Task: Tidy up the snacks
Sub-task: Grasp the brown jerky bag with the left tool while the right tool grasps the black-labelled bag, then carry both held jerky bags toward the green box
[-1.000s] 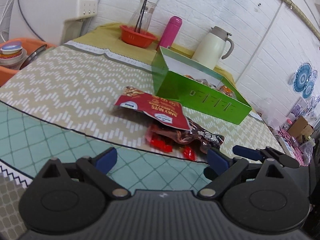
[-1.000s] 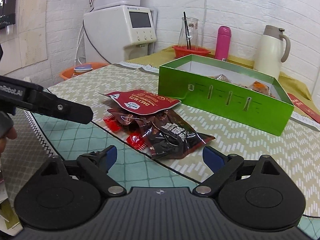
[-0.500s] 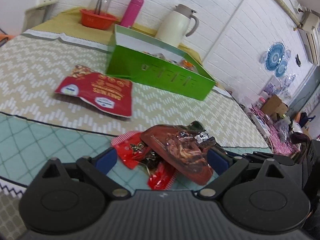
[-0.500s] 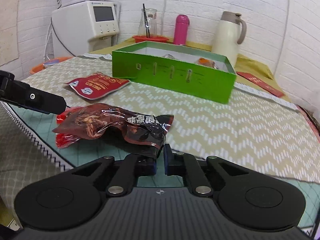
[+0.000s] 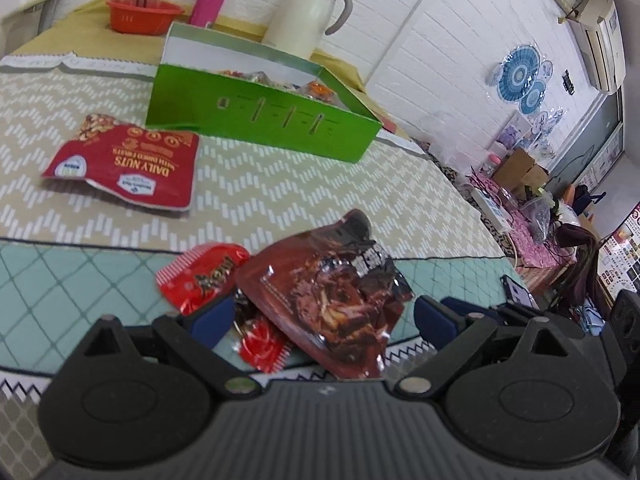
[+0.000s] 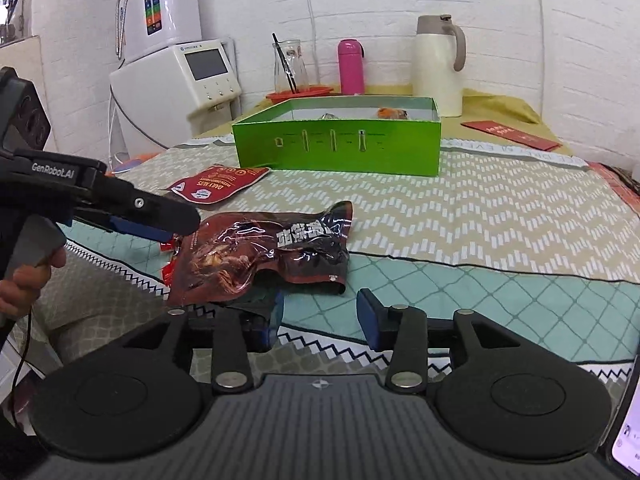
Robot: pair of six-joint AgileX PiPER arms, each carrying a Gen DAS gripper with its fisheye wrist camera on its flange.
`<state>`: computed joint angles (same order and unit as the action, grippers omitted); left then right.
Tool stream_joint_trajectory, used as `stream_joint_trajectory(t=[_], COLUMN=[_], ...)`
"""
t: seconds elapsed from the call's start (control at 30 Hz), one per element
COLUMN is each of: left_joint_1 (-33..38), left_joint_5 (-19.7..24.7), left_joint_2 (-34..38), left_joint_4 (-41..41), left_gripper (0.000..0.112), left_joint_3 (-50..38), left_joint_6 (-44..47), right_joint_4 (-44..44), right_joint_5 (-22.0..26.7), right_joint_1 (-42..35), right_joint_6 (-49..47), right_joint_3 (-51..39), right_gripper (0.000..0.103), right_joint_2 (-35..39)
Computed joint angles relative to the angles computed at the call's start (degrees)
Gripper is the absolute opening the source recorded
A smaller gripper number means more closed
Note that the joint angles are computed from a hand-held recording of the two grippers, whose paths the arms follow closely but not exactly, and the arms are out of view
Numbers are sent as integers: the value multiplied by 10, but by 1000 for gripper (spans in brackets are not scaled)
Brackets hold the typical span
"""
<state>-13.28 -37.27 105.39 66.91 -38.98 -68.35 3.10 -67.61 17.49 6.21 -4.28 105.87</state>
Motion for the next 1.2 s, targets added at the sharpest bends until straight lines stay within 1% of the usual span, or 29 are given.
stream_joint_trajectory(t=[0.07,0.13,0.23,0.27,0.3,0.33,0.37,0.43,0.5,0.53,0.57,0.6,0.63,0.67,0.7,0.73,0.8,0.9,0.97,1.0,1.07,1.1,1.13,1.17,1.2], left_joint_1=[-1,-4,-6,-11,-20,-29,-34,-38,-39,-41,-47,-51,-51,-43,-38,-31,-22,-28,-32,-33,-36,-37,-37,-36,-35], left_joint_5=[-1,-8,-45,-48,-51,-47,-51,-59,-71,-72,-64,-54,-49,-53,-55,-59,-69,-70,-74,-75,-75,-75,-77,-78,-78], left_joint_2=[-13,-20,-6,-1,6,12,16,22,33,36,37,37,39,44,49,55,65,70,73,73,72,71,71,70,70], left_joint_4=[10,18,39,36,23,11,-11,-28,-43,-52,-63,-71,-72,-58,-50,-43,-31,-43,-41,-41,-37,-38,-40,-38,-35], left_gripper=[95,95,92,91,89,82,79,79,78,71,57,48,40,34,30,27,27,27,27,28,29,29,29,29,29], left_joint_3=[19,34,37,36,36,35,38,37,33,31,29,26,22,16,10,3,-7,-13,-15,-14,-13,-11,-9,-8,-8], left_joint_6=[-2,-10,-42,-44,-37,-36,-23,-23,-27,-21,-11,-1,1,-12,-21,-31,-45,-37,-35,-31,-29,-29,-26,-25,-25], right_joint_4=[2,-18,-66,-83,-108,-140,-170,-243,-306,-339,-364,-389,-390,-369,-324,-285,-266,-256,-224,-218,-222,-218,-207,-192,-170], right_joint_5=[15,32,71,91,115,132,153,197,227,246,254,263,265,258,262,252,215,167,126,92,58,45,39,33,17], right_joint_1=[-8,-36,-88,-101,-116,-132,-144,-169,-184,-187,-189,-192,-189,-185,-174,-169,-179,-204,-205,-209,-222,-224,-220,-216,-208], right_joint_6=[-13,-12,-4,2,14,31,55,123,194,234,264,288,292,275,235,197,181,179,164,162,176,181,182,179,173], right_joint_3=[-10,-23,-59,-76,-99,-122,-148,-204,-255,-280,-296,-306,-305,-289,-270,-246,-197,-136,-103,-86,-69,-64,-58,-52,-38], right_gripper=[76,77,86,90,91,91,91,92,92,92,90,59,53,49,47,47,47,48,49,50,51,61,66,82,92], right_joint_2=[-10,-18,-30,-33,-33,-29,-24,-7,19,32,44,50,53,43,29,16,-6,-18,-6,4,18,24,27,27,26])
